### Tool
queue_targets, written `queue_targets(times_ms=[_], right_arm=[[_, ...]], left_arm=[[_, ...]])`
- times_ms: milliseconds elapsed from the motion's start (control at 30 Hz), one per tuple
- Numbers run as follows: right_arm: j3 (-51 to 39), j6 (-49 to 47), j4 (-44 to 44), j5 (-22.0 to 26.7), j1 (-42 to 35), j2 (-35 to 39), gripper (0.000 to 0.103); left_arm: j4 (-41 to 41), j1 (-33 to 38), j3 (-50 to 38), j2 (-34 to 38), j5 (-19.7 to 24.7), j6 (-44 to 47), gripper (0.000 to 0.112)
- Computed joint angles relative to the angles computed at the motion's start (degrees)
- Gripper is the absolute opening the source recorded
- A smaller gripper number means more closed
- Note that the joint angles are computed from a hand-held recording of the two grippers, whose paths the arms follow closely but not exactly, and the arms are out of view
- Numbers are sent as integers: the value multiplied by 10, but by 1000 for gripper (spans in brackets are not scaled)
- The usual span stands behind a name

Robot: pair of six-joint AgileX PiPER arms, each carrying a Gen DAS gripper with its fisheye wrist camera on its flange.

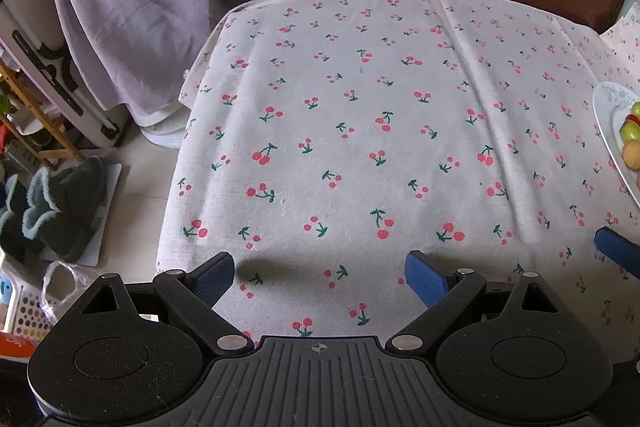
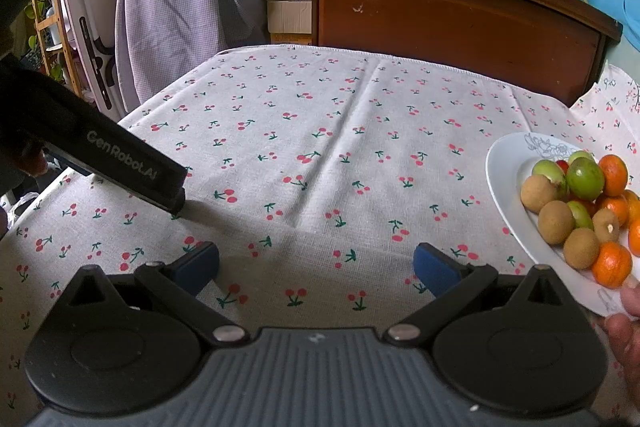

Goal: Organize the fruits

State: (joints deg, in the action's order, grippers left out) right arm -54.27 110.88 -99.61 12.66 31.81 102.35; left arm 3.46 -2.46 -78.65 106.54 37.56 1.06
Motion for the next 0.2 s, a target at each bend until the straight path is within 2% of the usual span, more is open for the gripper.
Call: queue_targets(times_ms=[200], right_arm=[[0,2,-2,-1,-1,0,102]], left_arm=[[-4,-1,2,2,-10,2,94]])
